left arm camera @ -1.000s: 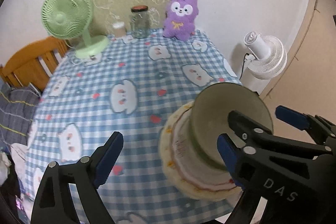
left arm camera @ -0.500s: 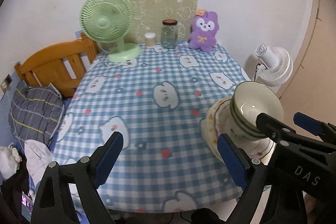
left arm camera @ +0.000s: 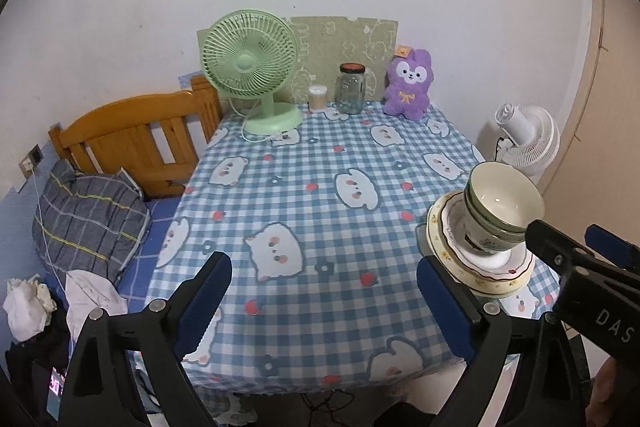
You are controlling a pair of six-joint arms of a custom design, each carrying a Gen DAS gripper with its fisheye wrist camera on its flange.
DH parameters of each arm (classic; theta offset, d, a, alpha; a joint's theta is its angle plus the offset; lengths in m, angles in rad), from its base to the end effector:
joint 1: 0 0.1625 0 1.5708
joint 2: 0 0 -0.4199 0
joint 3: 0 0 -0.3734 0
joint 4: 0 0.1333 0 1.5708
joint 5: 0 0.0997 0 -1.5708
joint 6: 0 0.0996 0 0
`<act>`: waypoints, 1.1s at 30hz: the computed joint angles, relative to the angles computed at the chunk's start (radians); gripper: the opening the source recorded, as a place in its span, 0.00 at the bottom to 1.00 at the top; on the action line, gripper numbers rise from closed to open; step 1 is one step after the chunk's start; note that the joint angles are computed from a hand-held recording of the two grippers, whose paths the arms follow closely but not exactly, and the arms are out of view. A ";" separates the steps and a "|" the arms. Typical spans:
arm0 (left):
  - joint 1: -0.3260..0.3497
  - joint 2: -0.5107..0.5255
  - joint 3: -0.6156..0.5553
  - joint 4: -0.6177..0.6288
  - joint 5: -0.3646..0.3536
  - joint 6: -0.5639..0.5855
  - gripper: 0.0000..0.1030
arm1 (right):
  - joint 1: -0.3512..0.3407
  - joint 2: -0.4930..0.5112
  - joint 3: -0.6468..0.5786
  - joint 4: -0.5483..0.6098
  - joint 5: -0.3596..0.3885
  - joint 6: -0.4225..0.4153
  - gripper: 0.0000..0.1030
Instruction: Organize plates and bowls
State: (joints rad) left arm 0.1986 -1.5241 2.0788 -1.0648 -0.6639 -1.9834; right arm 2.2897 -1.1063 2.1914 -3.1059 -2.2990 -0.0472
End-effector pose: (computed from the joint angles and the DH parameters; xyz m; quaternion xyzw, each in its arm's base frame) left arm -0.2838 -0.2731 0.2683 -0.0220 0.8062 -0.4243 0.4118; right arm 0.3695 -0.3205 0.1841 0.2668 -0.8746 0.3112 0.2590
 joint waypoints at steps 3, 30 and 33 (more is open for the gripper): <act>-0.024 0.000 -0.008 0.061 -0.011 -0.048 0.93 | 0.015 -0.006 0.009 -0.007 -0.008 -0.005 0.87; -0.075 0.052 -0.066 0.233 -0.005 -0.247 0.96 | 0.008 -0.041 0.037 -0.088 0.055 -0.111 0.87; -0.072 0.054 -0.068 0.236 0.001 -0.256 0.96 | 0.006 -0.037 0.035 -0.101 0.059 -0.118 0.87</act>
